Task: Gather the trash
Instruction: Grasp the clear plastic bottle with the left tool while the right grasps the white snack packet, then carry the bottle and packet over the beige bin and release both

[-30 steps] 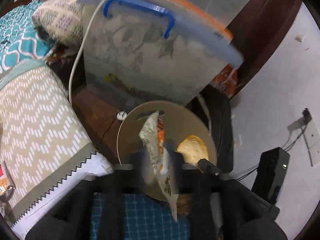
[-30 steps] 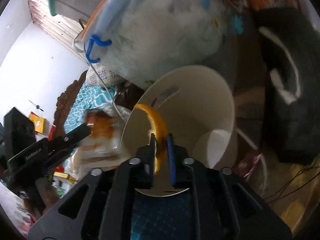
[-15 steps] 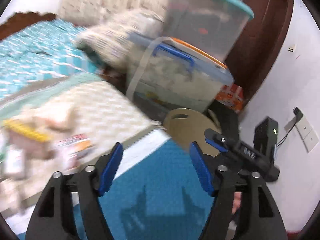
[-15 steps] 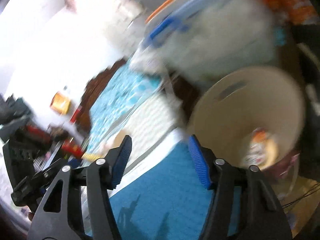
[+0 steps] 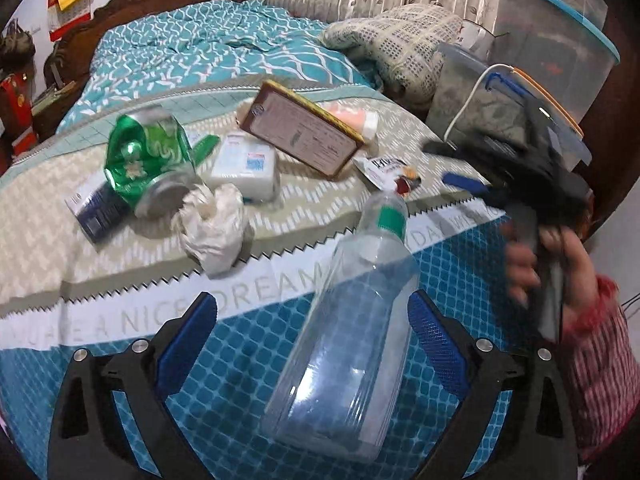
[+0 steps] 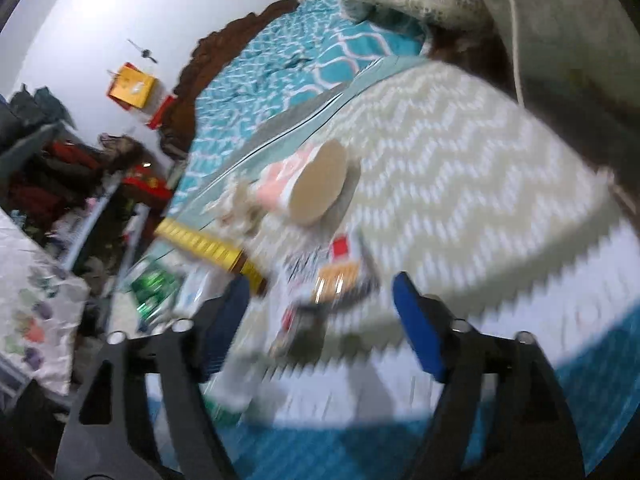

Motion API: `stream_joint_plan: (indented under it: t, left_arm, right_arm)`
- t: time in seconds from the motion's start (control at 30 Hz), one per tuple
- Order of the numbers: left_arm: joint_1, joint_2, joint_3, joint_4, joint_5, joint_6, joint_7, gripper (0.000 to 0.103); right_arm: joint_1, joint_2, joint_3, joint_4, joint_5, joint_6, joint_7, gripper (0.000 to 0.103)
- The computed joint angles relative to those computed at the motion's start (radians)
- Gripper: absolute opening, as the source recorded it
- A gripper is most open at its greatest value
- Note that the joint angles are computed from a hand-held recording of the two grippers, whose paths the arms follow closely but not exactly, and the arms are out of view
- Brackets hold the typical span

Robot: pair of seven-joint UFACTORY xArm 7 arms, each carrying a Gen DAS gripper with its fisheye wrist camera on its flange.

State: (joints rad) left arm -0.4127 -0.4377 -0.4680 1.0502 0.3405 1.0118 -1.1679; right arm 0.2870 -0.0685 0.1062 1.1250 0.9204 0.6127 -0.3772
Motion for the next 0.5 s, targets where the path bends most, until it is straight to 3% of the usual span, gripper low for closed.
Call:
stream_joint_plan:
  t: [0.13, 0.27, 0.3, 0.37, 0.4, 0.47, 0.5]
  left_arm:
    - [0.001, 0.039, -0.023, 0.013, 0.047, -0.011, 0.018, 0.094]
    - [-0.019, 0.093, -0.007, 0.023, 0.061, 0.000, 0.044, 0.095]
    - [-0.027, 0.091, 0.005, 0.010, 0.057, -0.015, 0.049, 0.095]
    - [-0.036, 0.081, 0.016, -0.013, 0.058, -0.035, 0.048, 0.095]
    - [-0.040, 0.076, 0.020, -0.023, 0.058, -0.047, 0.050, 0.090]
    - [-0.052, 0.070, 0.030, -0.038, 0.049, -0.079, 0.077, 0.076]
    - [-0.049, 0.074, 0.019, -0.031, 0.060, -0.071, 0.071, 0.074]
  right_arm:
    - [0.021, 0.090, 0.044, 0.079, -0.269, -0.062, 0.128, 0.084]
    - [0.049, 0.093, 0.071, 0.065, -0.463, -0.080, 0.204, 0.081]
    - [0.057, 0.079, 0.078, 0.047, -0.493, -0.087, 0.196, 0.076]
    - [0.063, 0.062, 0.080, 0.022, -0.497, -0.098, 0.171, 0.038]
    - [0.066, 0.050, 0.076, 0.018, -0.442, -0.072, 0.134, 0.029]
    - [0.068, 0.020, 0.066, -0.012, -0.368, -0.071, 0.101, 0.023]
    - [0.069, 0.004, 0.060, -0.027, -0.345, -0.074, 0.088, 0.020]
